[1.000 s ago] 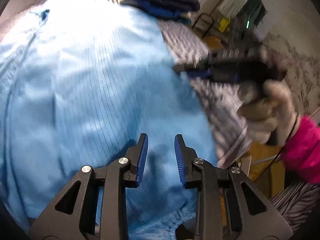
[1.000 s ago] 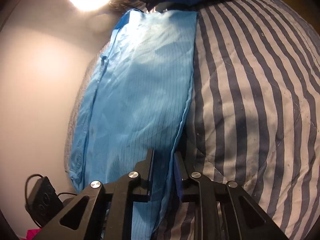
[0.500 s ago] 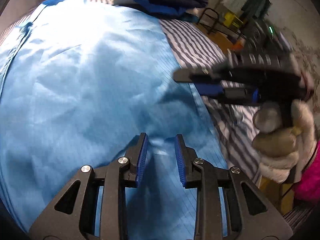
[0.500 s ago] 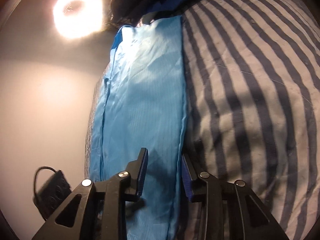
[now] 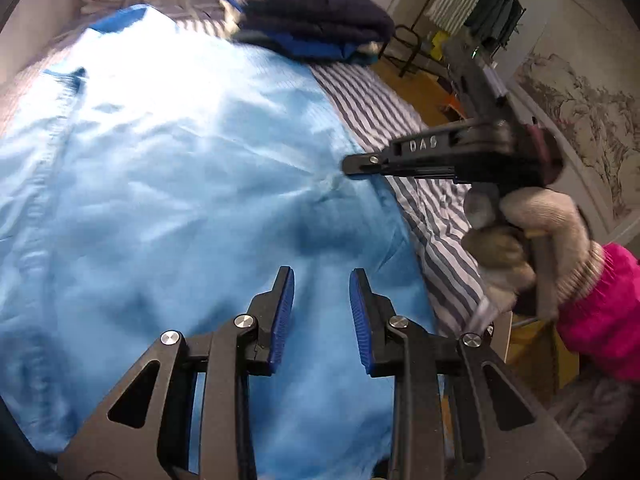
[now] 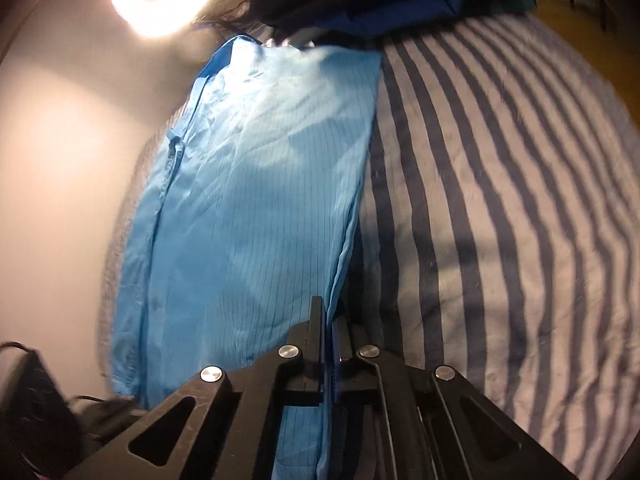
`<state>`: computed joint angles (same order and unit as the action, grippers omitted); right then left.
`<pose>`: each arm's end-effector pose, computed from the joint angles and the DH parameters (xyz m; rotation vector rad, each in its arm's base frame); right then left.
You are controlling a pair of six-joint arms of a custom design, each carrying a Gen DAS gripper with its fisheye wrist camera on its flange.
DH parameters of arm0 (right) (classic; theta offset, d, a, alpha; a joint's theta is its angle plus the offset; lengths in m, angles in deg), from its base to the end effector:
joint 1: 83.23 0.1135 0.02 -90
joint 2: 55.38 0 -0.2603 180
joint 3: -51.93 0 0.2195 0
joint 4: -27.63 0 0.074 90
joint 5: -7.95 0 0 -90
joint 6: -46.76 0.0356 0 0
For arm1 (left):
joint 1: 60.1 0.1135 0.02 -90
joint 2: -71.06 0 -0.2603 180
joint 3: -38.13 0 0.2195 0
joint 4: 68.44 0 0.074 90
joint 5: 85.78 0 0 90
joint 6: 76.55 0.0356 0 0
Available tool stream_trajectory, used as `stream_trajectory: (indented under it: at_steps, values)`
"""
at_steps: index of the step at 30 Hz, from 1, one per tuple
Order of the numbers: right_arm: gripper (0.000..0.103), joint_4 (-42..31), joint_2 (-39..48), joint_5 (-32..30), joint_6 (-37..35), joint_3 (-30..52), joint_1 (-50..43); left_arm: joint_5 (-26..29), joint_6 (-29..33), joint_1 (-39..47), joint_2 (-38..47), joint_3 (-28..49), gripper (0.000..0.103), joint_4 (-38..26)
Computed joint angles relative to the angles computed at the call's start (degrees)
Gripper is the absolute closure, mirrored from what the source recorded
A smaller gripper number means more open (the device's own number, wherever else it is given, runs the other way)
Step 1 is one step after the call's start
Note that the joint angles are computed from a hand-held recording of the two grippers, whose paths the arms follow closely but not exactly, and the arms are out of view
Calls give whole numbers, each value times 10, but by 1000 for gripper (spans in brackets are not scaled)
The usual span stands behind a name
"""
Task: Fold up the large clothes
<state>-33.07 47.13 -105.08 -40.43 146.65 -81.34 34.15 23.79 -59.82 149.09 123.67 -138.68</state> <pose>0.3324 0.0249 0.2385 -0.0837 2.7290 0.5766 0.2318 -0.0166 0.3036 0.3892 2.5319 -0.6230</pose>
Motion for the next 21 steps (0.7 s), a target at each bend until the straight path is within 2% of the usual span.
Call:
stream_trajectory:
  at_steps: [4, 6, 8, 11, 15, 21]
  values:
    - [103, -30, -15, 58, 7, 32, 42, 76, 149, 177, -5, 55, 76, -133]
    - [103, -47, -12, 93, 22, 58, 68, 106, 212, 264, 16, 85, 76, -182]
    - [103, -59, -14, 128, 25, 75, 94, 134, 248, 329, 46, 116, 76, -210]
    - [103, -71, -15, 161, 36, 97, 125, 169, 268, 405, 91, 161, 76, -227]
    - [103, -92, -1, 218, 57, 148, 187, 201, 269, 461, 142, 205, 76, -234]
    - [103, -139, 77, 298, 70, 283, 303, 229, 293, 510, 208, 277, 76, -277]
